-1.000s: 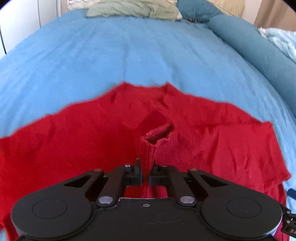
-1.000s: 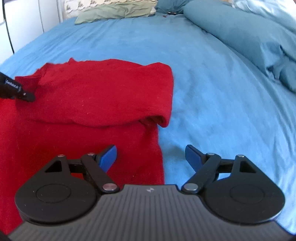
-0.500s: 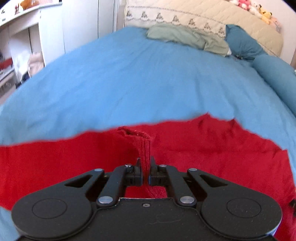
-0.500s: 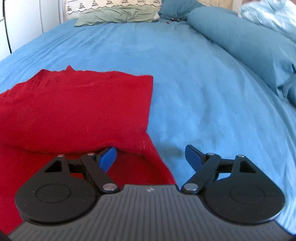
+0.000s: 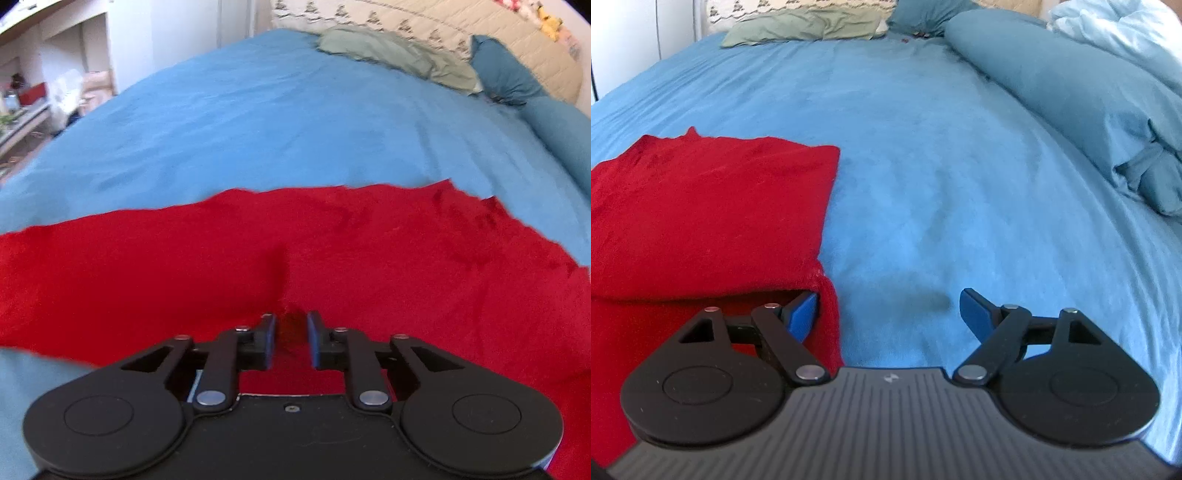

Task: Fold small clothes
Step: 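Grasp the other sleeve with the left gripper and fold it across the body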

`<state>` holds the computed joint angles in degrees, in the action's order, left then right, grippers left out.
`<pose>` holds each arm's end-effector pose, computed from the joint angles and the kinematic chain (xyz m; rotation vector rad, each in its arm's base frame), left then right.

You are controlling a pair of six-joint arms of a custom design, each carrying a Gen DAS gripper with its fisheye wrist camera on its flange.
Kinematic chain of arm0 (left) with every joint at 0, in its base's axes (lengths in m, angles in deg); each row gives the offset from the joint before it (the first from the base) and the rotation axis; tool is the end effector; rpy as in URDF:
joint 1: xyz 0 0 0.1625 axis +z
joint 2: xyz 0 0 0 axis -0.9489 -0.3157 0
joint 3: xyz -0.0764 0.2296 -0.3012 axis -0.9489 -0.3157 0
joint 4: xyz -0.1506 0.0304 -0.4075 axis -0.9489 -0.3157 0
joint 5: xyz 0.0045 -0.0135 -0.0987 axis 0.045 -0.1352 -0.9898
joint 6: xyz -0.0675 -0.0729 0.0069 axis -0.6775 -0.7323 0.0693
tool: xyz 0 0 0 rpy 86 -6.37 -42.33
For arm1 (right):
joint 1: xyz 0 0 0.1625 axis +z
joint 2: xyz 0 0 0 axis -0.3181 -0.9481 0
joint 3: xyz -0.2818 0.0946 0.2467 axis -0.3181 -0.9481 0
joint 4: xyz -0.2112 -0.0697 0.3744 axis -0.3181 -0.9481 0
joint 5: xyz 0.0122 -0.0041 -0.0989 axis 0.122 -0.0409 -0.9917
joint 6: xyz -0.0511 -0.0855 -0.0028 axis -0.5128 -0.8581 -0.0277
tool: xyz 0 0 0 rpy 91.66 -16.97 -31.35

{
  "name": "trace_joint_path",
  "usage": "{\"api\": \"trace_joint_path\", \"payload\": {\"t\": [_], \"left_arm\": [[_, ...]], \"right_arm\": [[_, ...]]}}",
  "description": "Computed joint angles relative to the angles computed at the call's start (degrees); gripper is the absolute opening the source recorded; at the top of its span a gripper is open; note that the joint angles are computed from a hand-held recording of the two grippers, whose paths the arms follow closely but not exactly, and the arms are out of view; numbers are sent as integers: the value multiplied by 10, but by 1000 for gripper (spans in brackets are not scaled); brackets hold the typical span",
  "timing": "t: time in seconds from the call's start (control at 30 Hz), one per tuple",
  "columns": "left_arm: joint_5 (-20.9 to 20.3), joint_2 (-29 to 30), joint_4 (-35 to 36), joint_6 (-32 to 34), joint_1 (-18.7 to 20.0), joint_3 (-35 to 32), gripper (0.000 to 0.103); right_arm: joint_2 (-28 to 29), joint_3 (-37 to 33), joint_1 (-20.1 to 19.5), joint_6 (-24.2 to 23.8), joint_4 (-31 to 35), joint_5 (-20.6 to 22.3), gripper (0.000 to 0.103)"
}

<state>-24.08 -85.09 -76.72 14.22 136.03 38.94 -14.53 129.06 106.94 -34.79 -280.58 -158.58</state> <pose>-0.1674 -0.7973 0.1198 0.6570 2.3962 -0.6262 0.0341 -0.5818 0.2312 -0.2718 -1.8615 0.9572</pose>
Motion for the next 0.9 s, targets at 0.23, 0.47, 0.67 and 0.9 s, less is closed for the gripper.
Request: {"api": "trace_joint_path", "payload": {"t": [0.23,0.47,0.67,0.9], "left_arm": [[-17,-26,-55,52,-21,50,68],[-35,32,-43,60,-24,8,68],[-39,41,-38,65,-13,10,69],[-39,19,-35,32,-24,21,69]], "right_arm": [[2,1,44,-18,-8,72,97],[60,-66,23,35,62,91,95],[26,-23,-3,60,53,126,95],[13,-31,16,49,54,119,96]]}}
